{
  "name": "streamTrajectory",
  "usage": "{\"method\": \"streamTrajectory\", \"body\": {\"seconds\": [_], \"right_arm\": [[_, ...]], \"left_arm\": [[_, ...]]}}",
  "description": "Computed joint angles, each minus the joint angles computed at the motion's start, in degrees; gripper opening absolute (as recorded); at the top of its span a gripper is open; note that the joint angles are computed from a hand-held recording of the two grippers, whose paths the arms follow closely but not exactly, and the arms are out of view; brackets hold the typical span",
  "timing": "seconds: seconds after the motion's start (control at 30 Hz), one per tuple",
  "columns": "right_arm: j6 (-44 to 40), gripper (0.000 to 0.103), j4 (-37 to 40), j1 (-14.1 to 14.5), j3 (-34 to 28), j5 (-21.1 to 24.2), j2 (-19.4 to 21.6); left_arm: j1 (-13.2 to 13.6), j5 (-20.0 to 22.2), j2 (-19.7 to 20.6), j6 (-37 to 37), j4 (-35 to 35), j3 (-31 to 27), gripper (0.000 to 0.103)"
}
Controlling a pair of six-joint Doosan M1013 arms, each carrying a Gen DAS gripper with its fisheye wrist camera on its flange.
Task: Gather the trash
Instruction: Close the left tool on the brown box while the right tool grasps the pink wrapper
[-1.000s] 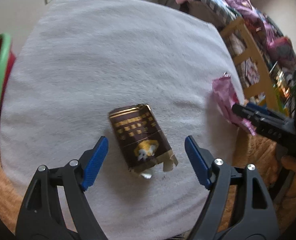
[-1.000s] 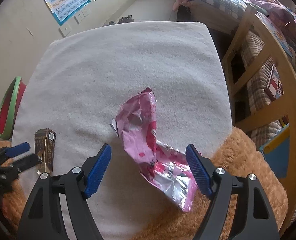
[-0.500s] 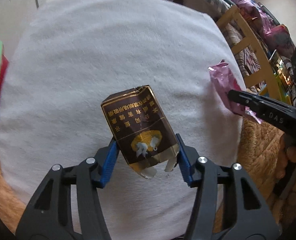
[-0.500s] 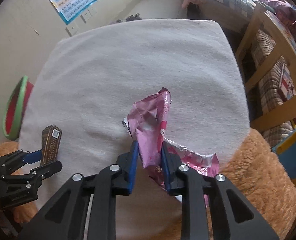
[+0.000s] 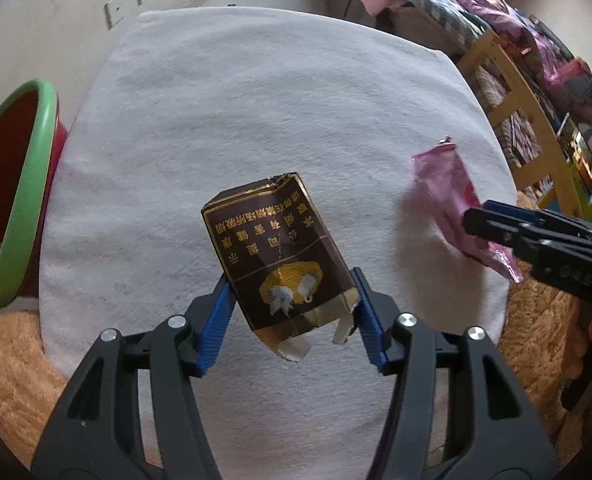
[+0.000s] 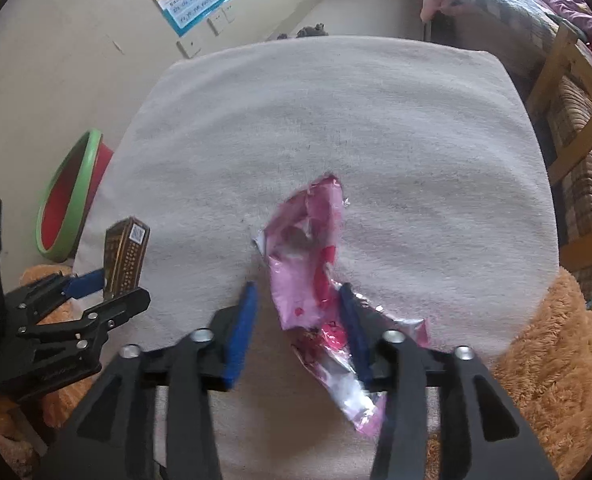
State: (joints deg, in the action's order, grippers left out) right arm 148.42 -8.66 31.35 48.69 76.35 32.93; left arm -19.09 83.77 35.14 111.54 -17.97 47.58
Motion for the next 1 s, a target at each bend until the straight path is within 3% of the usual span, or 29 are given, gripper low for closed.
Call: {"method": "streamTrajectory", "body": {"seconds": [0.17,0.5,0.63,0.67,0.73,0.8,0.83,0.87,1.0], "right_arm": [[3.3,0.049,-0.6,-0.4,2.4,-2.3,-1.8],[2.1,0.048,1.3,-0.4,1.6,0.4,-0.6],[1.8,0.023,2.6,-0.5,2.1,0.0,-0.7],[1.7,0.022,2.3,-0.4,1.9,0.1,-0.6],[1.3,0.01,1.4,-0.3,1.4,0.4,-0.5],[1.6,0.01,0.3,0.0,1.3,0.1,-0.6],[1.7,0.01,-0.1,0.0,1.1,0.1,-0.6],[1.8,0.01,-0.6,0.1,1.1,0.0,-0.6],[2.0,0.009,-1.6,0.3,0.7,-0.2,-0.6]], "left_arm": [[0.8,-0.5,-0.1,-1.4,-1.0,0.0,0.057],[1.1,0.1,-0.2,-0.8,-1.1,0.4,0.057],[1.0,1.0,-0.1,-0.5,-0.7,0.6,0.057],[1.0,1.2,0.0,-0.3,-0.7,0.6,0.051],[1.1,1.9,0.1,0.1,-1.4,0.5,0.046],[1.0,1.0,-0.3,0.8,-1.1,1.0,0.043],[0.9,0.6,-0.6,1.3,-1.1,1.2,0.025],[0.9,0.7,-0.5,1.5,-1.1,1.1,0.022],[1.0,-1.0,-1.2,2.4,-1.7,1.3,0.019]]}}
